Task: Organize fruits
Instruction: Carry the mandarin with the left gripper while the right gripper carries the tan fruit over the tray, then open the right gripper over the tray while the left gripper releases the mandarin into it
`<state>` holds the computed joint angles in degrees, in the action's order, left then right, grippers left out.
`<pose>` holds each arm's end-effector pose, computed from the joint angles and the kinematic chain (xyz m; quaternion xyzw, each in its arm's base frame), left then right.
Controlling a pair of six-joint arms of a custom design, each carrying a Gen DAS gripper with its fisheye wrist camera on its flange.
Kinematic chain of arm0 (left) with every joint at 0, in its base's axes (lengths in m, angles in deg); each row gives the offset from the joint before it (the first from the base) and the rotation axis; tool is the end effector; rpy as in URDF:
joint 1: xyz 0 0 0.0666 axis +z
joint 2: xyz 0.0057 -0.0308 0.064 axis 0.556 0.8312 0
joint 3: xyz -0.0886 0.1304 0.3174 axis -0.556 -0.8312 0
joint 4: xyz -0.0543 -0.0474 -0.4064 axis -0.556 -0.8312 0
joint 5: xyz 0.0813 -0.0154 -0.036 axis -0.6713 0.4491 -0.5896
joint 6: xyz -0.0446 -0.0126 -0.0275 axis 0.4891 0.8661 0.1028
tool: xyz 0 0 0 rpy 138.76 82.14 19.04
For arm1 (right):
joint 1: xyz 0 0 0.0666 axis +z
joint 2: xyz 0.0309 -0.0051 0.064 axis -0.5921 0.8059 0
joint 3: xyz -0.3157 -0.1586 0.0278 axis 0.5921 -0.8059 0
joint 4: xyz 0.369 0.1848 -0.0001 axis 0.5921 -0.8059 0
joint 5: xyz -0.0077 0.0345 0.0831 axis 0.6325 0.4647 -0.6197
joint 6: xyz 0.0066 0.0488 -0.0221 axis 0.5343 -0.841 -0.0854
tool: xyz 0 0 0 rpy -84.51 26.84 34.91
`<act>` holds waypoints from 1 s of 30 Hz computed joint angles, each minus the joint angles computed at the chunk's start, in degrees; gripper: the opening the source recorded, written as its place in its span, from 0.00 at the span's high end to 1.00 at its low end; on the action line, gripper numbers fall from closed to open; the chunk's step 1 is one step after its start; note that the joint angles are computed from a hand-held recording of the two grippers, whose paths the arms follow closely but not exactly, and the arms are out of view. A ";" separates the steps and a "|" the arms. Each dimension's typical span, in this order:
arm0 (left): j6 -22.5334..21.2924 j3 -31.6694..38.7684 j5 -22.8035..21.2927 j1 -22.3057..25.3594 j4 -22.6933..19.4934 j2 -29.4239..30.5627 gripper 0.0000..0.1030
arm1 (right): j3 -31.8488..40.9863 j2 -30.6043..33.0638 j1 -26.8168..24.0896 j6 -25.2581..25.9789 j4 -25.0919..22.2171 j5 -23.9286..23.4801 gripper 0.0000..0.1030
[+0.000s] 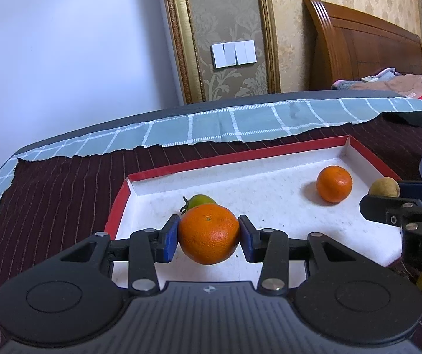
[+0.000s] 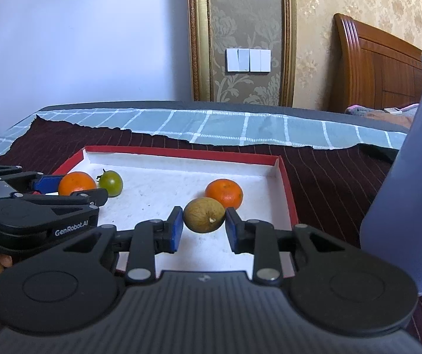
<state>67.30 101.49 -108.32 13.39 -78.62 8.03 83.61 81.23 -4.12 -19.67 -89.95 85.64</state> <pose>0.3900 -0.1291 0.4041 -0.0034 0.8854 0.0895 0.4562 0.4168 0.2604 0.4315 -0.1780 0.8724 0.1432 0.4321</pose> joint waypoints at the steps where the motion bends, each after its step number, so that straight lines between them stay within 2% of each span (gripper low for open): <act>1: 0.13 0.25 0.09 0.13 -0.06 0.35 0.60 | 0.14 0.21 0.11 -0.06 -0.01 0.11 0.72; 12: 1.81 3.19 0.35 1.54 -0.22 4.61 0.60 | 3.55 4.19 -1.24 -1.04 -1.01 -0.95 0.72; 30: 1.61 7.35 -0.45 1.83 -0.28 9.38 0.60 | 8.62 10.13 -2.24 -3.03 -1.92 1.26 0.72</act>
<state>68.91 108.84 -108.76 15.22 -78.90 17.41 92.23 91.36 -6.36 -22.70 -91.87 86.90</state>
